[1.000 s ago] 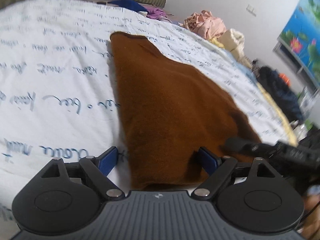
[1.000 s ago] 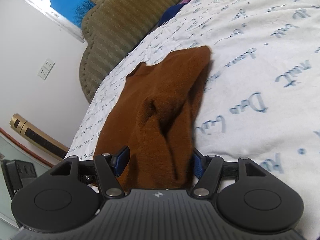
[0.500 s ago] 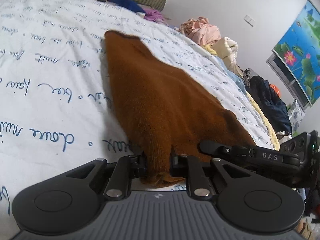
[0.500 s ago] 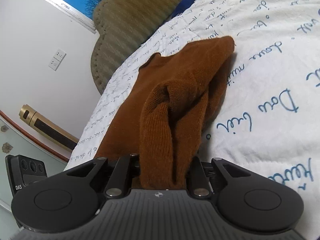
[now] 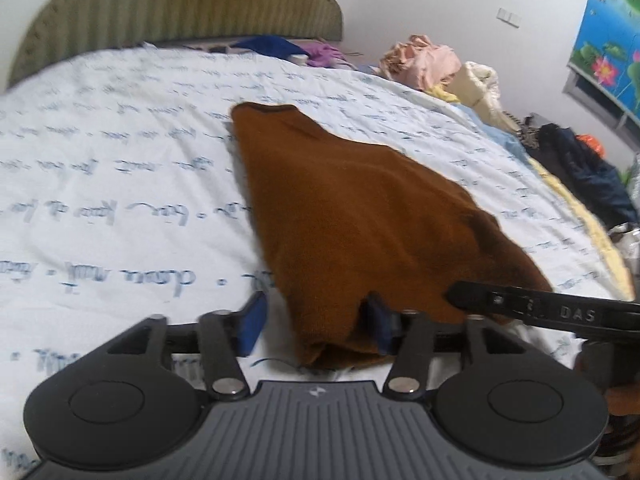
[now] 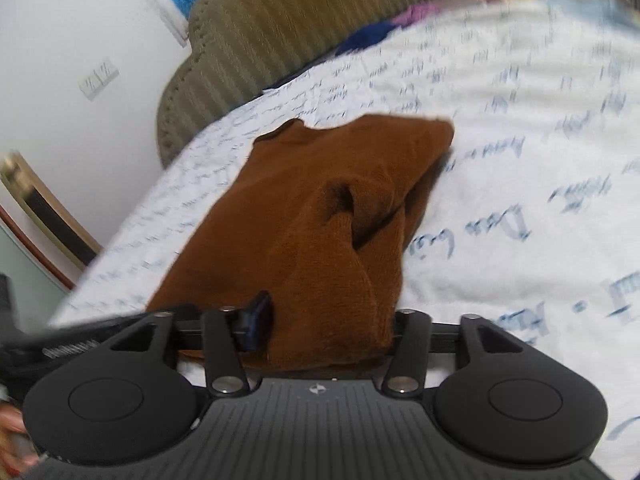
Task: Fold small clothes
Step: 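Withdraw both open grippers from the folded sweater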
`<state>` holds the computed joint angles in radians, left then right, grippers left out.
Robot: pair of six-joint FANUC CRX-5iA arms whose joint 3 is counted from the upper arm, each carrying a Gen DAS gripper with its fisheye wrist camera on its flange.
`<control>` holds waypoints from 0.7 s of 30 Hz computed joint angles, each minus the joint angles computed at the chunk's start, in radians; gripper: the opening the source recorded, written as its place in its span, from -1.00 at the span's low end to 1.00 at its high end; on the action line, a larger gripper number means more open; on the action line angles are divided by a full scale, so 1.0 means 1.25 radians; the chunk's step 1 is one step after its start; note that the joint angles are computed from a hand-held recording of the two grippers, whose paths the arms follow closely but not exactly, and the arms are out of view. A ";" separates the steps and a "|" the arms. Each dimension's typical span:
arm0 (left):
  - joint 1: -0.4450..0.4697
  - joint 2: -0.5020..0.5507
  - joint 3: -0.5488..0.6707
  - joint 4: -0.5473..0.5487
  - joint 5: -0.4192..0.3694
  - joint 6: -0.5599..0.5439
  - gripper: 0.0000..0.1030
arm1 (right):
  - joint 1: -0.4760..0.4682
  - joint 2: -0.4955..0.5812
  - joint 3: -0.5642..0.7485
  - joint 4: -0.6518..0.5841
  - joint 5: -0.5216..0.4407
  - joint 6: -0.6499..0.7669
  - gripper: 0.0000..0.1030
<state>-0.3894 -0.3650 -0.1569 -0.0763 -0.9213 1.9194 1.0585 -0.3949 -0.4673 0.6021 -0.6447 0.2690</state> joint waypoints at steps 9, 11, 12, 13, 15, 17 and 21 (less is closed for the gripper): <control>-0.073 0.000 0.034 -0.137 -0.073 0.122 0.26 | 0.051 -0.003 -0.032 0.114 -0.089 -0.036 0.61; -0.096 0.001 0.044 -0.168 -0.088 0.143 0.26 | 0.055 -0.010 -0.040 0.122 -0.092 -0.049 0.64; -0.107 0.001 0.048 -0.183 -0.095 0.153 0.26 | 0.060 -0.014 -0.045 0.128 -0.097 -0.055 0.65; -0.117 0.002 0.052 -0.196 -0.103 0.163 0.26 | 0.064 -0.018 -0.048 0.133 -0.102 -0.057 0.68; -0.136 0.005 0.061 -0.219 -0.119 0.181 0.26 | 0.074 -0.021 -0.053 0.147 -0.116 -0.065 0.71; -0.148 0.007 0.067 -0.233 -0.132 0.195 0.27 | 0.085 -0.021 -0.058 0.160 -0.130 -0.071 0.72; -0.171 0.012 0.076 -0.261 -0.160 0.221 0.27 | 0.111 -0.019 -0.065 0.189 -0.167 -0.078 0.73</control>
<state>-0.6028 -0.3505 -0.0614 -0.4022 -1.1208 2.1954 1.1967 -0.4189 -0.5486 0.8387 -0.8537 0.1720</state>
